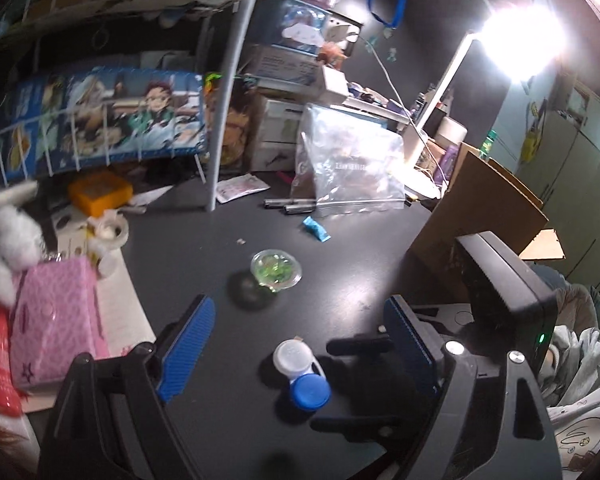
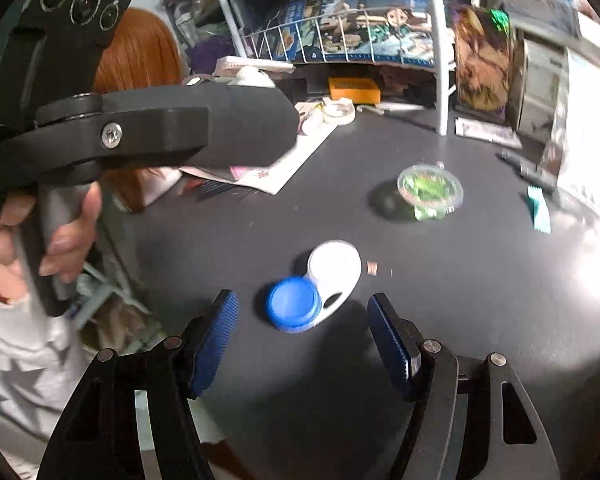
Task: Organize objects
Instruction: 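Move the right gripper to the blue-and-white lens case and grasp it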
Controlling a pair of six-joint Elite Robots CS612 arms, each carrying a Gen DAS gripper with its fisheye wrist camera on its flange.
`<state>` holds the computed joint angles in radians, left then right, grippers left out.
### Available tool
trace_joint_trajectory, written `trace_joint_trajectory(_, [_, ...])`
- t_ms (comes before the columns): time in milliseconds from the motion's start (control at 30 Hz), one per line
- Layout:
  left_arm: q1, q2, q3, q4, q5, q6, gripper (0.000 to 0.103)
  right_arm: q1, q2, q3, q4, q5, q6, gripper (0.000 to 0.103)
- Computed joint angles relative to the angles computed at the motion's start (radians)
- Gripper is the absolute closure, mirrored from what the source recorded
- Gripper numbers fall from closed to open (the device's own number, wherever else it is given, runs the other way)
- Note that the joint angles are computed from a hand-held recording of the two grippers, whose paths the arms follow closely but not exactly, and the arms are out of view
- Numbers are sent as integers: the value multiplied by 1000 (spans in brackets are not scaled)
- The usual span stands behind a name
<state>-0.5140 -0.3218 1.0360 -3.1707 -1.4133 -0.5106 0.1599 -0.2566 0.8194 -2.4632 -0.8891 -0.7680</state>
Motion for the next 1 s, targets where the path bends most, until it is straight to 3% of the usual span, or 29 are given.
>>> trace_joint_trajectory(67, [3, 2, 3, -12, -11, -12, 19, 10, 3, 9, -66, -36, 6, 43])
trace_joint_trajectory(167, [8, 3, 7, -17, -24, -29, 18, 15, 16, -10, -95, -72, -17, 64])
trace_joint_trajectory(300, [11, 6, 4, -4, -27, -36, 18, 9, 19, -33, -58, -84, -48, 76])
trace_joint_trajectory(433, [14, 12, -6, 0, -48, -37, 18, -4, 26, -65, 11, -75, -102, 76])
trace_joint_trajectory(567, [15, 19, -22, 26, -53, -39, 18, -9, 42, -106, 52, -58, -94, 74])
trace_joint_trajectory(833, [18, 24, -34, 64, -71, -62, 18, 6, 65, -124, -19, -90, -87, 74])
trace_joint_trajectory(1000, [20, 24, -32, 71, -74, -78, 18, 5, 83, -169, 41, -73, -68, 74])
